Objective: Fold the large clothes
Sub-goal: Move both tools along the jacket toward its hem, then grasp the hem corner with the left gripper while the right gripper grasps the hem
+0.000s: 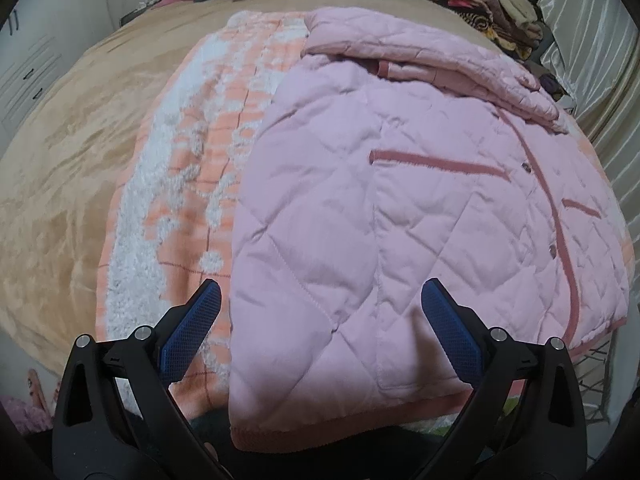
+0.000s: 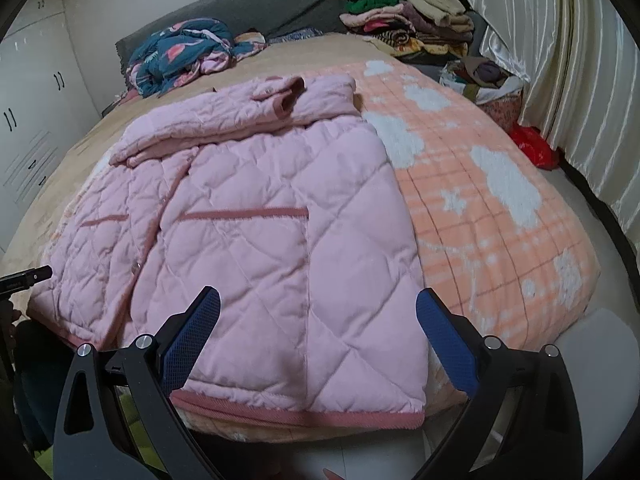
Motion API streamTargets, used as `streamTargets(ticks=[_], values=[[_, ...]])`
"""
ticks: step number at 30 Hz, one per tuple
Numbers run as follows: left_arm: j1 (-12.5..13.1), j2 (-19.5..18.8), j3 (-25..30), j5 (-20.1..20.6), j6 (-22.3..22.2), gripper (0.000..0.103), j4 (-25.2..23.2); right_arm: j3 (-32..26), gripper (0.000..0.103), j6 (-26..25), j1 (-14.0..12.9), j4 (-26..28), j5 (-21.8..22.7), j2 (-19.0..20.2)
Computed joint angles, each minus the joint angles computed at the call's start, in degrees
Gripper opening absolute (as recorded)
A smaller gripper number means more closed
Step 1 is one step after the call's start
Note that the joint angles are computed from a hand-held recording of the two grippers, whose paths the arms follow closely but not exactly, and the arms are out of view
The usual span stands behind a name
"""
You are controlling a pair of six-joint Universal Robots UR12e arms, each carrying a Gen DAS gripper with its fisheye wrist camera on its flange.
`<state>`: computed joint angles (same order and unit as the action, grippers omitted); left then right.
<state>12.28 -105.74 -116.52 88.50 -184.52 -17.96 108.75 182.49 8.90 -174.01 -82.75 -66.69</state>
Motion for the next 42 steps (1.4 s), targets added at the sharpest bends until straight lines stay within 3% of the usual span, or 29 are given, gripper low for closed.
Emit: streamTargets(ticks=[6, 17, 20, 25, 27, 31, 33, 36, 38, 39, 42], values=[[0.87, -0.04, 0.34, -2.88, 0.04, 0.094, -3.97, 0.67, 0.098, -0.33, -0.43, 1.82, 0.05, 0.09], [0.65, -1.5, 2.98, -4.07, 4.03, 0.094, -11.56, 2.36, 0.098, -0.07, -1.52, 4.96, 1.71, -0.09], [0.8, -1.45, 2.78, -5.03, 4.6, 0.093, -10.96, 2.86, 0.098, 1.19, -2.04, 5.89, 2.99, 0.05], [0.39, -0.79, 0.35, -3.71, 4.69, 0.048, -3.98, 3.67, 0.098, 3.46, -2.75, 5.97, 3.74, 0.33], [0.53, -0.58, -0.18, -3.52, 4.07, 0.035, -2.49, 4.07, 0.098, 5.0, -3.22, 5.85, 4.27, 0.39], [0.79, 0.17, -1.61, -4.12, 4.32, 0.02, 1.26, 4.94, 0.097, 6.09, -4.08, 5.58, 6.78, 0.56], [0.58, 0.32, -1.88, -4.21, 4.55, 0.018, 2.82, 5.32, 0.086, 6.25, -4.43, 4.68, 8.92, 0.61], [0.85, 0.9, -2.5, -5.64, 4.65, 0.017, 4.29, 5.49, 0.08, 7.17, -5.03, 4.68, 11.66, 0.72], [1.03, 1.11, -2.59, -6.52, 4.31, 0.017, 4.66, 5.66, 0.062, 8.93, -5.34, 3.69, 12.51, 0.89], [1.26, 1.2, -2.58, -7.24, 4.12, 0.017, 4.73, 5.92, 0.058, 9.96, -5.75, 3.03, 13.82, 0.98], [1.59, 1.53, -2.72, -8.41, 3.9, 0.017, 4.56, 6.7, 0.022, 10.65, -6.5, -0.02, 17.83, 0.96]])
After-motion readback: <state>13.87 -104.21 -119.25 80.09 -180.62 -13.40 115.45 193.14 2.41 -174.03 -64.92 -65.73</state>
